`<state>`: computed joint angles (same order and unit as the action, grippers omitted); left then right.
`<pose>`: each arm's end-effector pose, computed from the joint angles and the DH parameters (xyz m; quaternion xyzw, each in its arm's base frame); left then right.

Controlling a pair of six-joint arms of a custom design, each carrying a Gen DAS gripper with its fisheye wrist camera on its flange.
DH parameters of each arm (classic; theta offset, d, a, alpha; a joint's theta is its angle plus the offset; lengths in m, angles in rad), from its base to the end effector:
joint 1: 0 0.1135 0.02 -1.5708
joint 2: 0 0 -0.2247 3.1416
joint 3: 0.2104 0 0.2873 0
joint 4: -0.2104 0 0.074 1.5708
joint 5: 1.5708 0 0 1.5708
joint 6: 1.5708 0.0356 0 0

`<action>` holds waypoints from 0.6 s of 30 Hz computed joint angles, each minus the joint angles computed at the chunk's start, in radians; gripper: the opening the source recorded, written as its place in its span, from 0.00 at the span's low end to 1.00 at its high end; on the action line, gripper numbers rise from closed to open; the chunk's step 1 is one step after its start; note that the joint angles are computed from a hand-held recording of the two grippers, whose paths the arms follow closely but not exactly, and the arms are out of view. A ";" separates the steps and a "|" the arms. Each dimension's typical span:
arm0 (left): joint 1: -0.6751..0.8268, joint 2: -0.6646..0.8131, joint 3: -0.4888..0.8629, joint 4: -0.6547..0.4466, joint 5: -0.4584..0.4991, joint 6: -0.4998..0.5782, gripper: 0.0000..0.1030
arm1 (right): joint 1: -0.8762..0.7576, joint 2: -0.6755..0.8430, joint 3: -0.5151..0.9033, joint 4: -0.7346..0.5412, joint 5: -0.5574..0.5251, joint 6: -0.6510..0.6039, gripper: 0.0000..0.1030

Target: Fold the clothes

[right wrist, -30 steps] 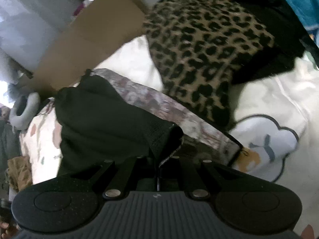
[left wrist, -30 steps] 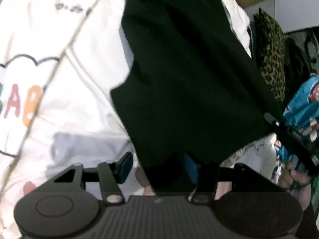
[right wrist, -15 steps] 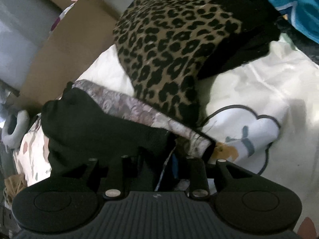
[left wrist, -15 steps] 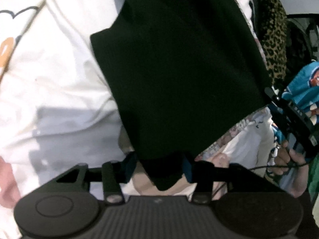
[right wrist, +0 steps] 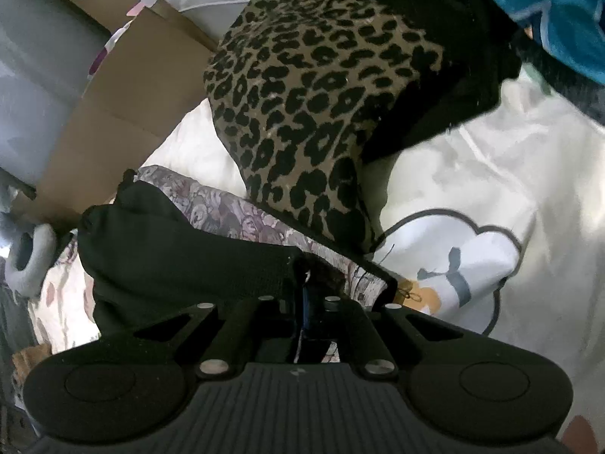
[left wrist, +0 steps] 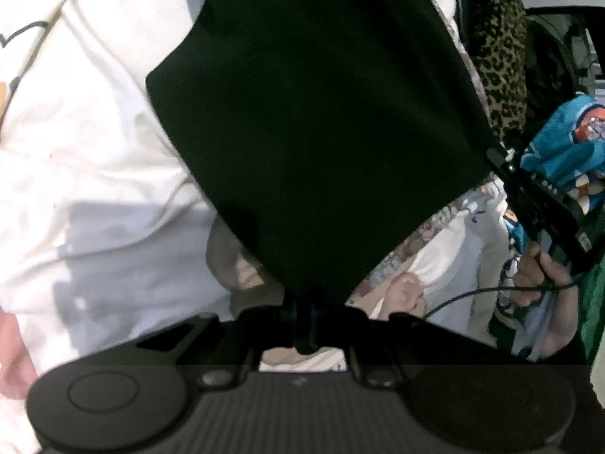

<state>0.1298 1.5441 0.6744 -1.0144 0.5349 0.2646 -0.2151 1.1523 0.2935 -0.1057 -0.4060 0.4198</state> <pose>0.2094 0.0090 0.0626 -0.0230 -0.9533 0.2855 0.0964 0.2164 -0.0329 0.0576 0.2346 0.9069 0.2213 0.2712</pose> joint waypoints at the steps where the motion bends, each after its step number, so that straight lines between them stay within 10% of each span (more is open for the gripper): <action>1: 0.006 0.003 0.005 -0.009 0.003 0.011 0.04 | 0.000 -0.024 -0.004 -0.018 0.008 -0.006 0.01; 18: 0.010 -0.001 0.018 -0.052 0.031 0.110 0.03 | -0.067 -0.262 -0.097 -0.178 0.093 -0.055 0.00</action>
<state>0.1399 1.5434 0.6928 -1.0661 0.5662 0.3745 -0.2816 0.8900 0.1966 -0.2842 -0.3133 0.3647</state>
